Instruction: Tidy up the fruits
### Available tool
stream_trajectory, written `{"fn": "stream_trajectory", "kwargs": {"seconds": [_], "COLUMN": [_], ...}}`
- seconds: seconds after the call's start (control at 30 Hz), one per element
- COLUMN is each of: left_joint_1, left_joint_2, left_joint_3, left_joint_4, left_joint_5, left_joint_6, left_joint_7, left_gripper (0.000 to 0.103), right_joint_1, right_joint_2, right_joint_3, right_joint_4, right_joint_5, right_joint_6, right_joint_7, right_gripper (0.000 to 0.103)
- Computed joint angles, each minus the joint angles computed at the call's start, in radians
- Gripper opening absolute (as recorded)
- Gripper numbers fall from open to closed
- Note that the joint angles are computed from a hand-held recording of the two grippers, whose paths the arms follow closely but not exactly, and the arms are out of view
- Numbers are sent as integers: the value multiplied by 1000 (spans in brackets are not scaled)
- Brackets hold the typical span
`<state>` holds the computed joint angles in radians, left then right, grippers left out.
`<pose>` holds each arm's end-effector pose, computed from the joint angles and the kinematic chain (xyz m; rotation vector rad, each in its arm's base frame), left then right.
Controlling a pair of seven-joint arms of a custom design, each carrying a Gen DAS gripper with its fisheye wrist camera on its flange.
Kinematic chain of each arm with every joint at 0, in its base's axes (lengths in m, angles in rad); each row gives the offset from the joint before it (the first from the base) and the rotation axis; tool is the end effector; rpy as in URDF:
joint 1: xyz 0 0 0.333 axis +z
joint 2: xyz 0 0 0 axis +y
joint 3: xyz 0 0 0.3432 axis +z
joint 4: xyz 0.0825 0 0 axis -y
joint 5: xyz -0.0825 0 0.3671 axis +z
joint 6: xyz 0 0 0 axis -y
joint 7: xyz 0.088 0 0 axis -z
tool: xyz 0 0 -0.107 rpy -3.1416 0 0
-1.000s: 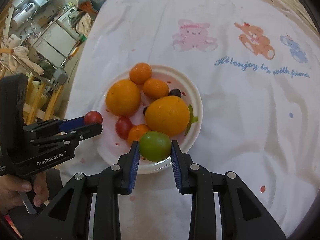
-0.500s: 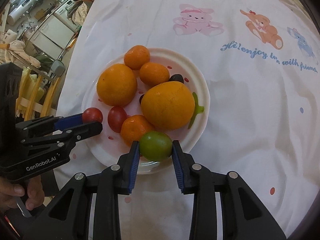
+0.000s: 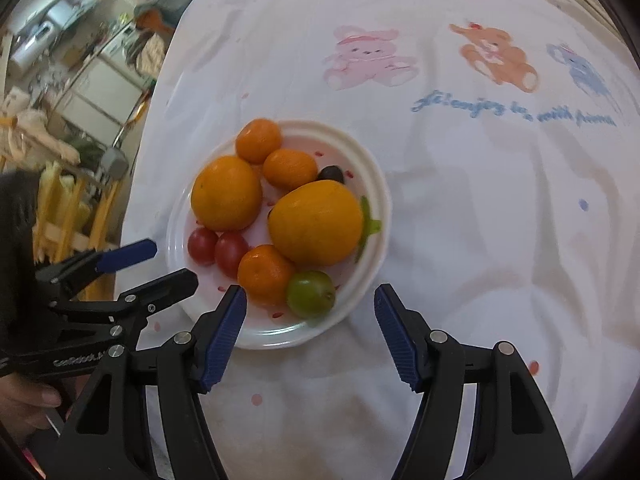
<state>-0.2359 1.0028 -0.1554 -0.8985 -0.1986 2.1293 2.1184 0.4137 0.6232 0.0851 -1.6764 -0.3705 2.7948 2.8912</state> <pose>0.7735 -0.2661 0.3291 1.2021 -2.8240 0.5967 0.6318 0.3505 0.3280 -1.3023 2.2808 -0.1376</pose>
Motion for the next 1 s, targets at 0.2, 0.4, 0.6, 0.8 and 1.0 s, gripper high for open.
{"fn": "stream_trajectory", "kwargs": {"seconds": [0.2,0.4,0.6,0.8,1.0], "left_joint_1": [3,56,117,161,183], "left_joint_2": [-110,-228,-331,-423,-474], "left_joint_3": [20,-17,-56,-96,-120], "left_joint_4": [-192,-374,-524,-674,-760], "left_joint_5": [2,-73,-180,-301,-413], "left_joint_6": [177,357,451,562,670], "left_joint_7": [-2,55,163,288,385], "left_gripper": [74,75,97,103,103], "right_joint_1": [76,186,236,257,281], "right_joint_2": [-69,-130,-168,-166,-155], "right_joint_3": [-86,-191,-203,-140,-102], "right_joint_4": [-74,-113,-113,-47,1], "right_joint_5": [-82,-279,-453,-540,-636], "right_joint_6": [38,36,-29,-235,-396], "right_joint_7": [160,412,583,600,643], "right_gripper": [80,92,92,100,103]}}
